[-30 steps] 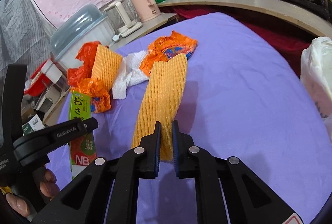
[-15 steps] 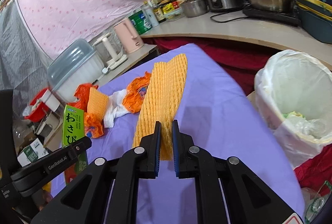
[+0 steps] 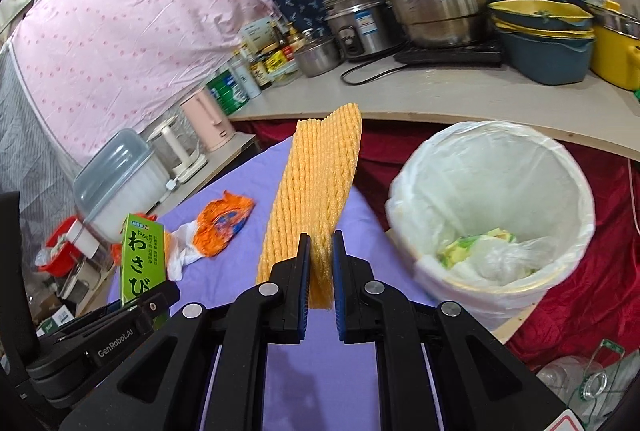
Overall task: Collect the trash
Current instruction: 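Carry the green box and mesh sleeve over the white bin and open both tools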
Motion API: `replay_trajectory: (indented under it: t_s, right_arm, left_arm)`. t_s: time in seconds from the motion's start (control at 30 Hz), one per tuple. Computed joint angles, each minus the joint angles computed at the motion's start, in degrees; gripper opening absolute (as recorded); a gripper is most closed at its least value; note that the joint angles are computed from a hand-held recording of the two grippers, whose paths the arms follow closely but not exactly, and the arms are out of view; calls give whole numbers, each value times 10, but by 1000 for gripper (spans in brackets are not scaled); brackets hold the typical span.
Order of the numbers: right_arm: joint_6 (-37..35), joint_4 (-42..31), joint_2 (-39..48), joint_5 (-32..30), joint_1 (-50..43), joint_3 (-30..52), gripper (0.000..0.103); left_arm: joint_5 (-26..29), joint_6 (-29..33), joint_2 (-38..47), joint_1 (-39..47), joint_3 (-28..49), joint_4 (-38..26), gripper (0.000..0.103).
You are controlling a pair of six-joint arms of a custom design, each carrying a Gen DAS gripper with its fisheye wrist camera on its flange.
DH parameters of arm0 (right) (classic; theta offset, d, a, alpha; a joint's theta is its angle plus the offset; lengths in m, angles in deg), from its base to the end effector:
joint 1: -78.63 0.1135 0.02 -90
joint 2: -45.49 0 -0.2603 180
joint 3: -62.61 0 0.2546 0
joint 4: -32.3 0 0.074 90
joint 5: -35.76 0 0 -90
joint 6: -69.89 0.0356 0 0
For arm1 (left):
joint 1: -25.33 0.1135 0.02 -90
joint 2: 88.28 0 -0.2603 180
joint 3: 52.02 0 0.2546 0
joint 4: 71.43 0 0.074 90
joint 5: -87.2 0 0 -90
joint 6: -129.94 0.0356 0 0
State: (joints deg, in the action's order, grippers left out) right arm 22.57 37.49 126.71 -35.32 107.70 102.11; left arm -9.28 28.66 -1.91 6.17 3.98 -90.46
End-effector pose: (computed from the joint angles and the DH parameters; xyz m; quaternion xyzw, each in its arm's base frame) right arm 0.2301 0.1147 0.1372 0.1778 0.8660 0.1411 0.4456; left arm 0.2794 -0.0928 0.1615 0.0448 0.9355 -0.0398 0.3481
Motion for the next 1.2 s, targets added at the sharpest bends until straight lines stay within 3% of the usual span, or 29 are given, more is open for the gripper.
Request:
replay_trajectory:
  t_s: [0.37,0.67,1.0,1.2]
  right_arm:
    - [-36,-42,-178,-56,-152,-119,10]
    - [-88,-71,-260,-135,-303,-172,10]
    - [-132,-11,-194,-213,-435,-183,10]
    - [-145,29,-141,-229,-464,-177,10]
  left_arm:
    - [-38,-30,49,-117,44,-4,33]
    - [-30,-36,142,-203,140,-18,33]
    - [-17,-29,271,-250,284,-45,33]
    - [2,-22,327,-252,337,-52,34]
